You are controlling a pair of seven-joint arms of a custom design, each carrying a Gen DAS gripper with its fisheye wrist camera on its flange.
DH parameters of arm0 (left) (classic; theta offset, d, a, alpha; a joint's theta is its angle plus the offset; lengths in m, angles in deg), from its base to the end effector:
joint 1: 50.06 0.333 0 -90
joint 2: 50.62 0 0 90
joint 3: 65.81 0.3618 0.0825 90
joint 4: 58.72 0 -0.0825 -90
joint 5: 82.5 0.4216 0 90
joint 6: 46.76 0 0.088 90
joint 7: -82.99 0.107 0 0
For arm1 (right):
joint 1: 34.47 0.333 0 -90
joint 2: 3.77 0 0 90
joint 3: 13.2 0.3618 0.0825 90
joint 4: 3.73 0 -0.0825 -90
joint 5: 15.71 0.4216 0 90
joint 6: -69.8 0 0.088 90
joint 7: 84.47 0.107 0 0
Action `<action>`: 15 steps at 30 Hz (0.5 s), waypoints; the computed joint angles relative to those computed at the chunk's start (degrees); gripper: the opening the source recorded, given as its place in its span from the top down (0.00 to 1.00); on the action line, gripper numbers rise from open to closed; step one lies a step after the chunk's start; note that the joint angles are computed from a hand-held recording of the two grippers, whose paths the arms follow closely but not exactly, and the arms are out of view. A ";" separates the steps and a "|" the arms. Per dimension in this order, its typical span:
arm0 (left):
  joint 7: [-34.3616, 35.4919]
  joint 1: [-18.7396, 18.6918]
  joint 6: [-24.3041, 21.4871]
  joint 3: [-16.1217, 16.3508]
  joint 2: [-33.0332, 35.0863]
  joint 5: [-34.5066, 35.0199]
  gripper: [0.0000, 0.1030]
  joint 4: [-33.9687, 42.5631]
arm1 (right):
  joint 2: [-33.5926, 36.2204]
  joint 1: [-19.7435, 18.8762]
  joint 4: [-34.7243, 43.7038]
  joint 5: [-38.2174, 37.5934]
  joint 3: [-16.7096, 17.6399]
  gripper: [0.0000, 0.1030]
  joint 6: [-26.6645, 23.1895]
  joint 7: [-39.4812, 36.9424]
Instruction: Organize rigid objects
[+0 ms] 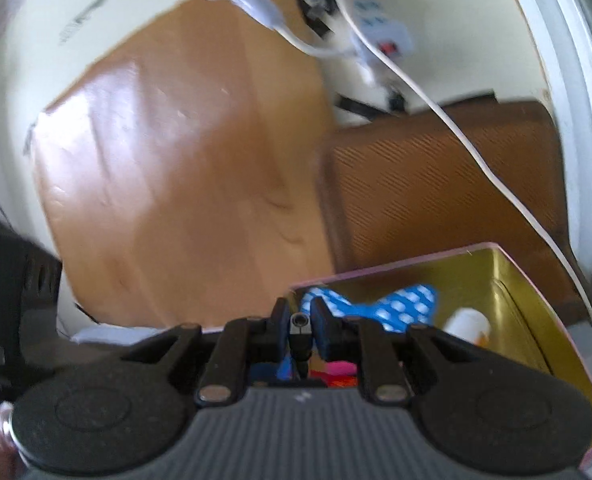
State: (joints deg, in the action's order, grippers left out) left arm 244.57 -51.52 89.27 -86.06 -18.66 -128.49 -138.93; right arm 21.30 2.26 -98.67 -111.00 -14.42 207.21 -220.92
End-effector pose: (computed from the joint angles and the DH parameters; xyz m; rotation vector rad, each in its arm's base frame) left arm 0.7673 -0.2421 0.4762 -0.7006 2.6458 -1.3603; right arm 0.6173 0.4339 0.4179 -1.0294 1.7181 -0.9488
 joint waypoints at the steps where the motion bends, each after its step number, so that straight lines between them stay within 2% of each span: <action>1: 0.29 -0.81 2.07 0.31 0.12 0.64 0.49 -0.35 | 0.26 -0.04 -0.36 0.22 -0.23 0.71 -0.87 0.39; 3: -0.15 -2.22 5.80 0.81 0.39 2.20 0.48 -0.83 | 0.78 0.50 -0.50 2.39 -0.42 0.51 -4.94 -0.58; 5: -0.80 -2.34 8.18 0.74 0.21 2.76 0.48 -1.35 | 1.01 1.39 -0.47 4.73 -0.52 0.51 -9.58 -1.49; 8: 1.81 -0.37 10.61 -0.69 -1.23 1.24 0.47 -3.48 | -0.26 2.44 -1.70 4.09 -0.54 0.51 -12.50 -0.47; 11: 8.47 3.21 13.91 -2.74 -4.23 -4.40 0.39 -7.83 | -0.99 4.17 -1.71 3.15 0.38 0.40 -16.82 -2.24; 13: 12.34 4.66 15.78 -3.33 -5.45 -8.20 0.33 -9.26 | -0.57 5.55 -0.71 2.68 0.97 0.20 -19.88 -3.61; 15: 17.35 6.56 17.60 -4.05 -7.47 -13.95 0.22 -11.89 | 0.65 7.52 1.24 2.11 1.53 0.08 -23.01 -4.60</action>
State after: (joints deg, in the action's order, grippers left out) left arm 261.92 -44.96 106.87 -90.11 -26.13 -142.44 -150.82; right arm 21.95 9.78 -97.44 -108.88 -12.89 184.21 -225.52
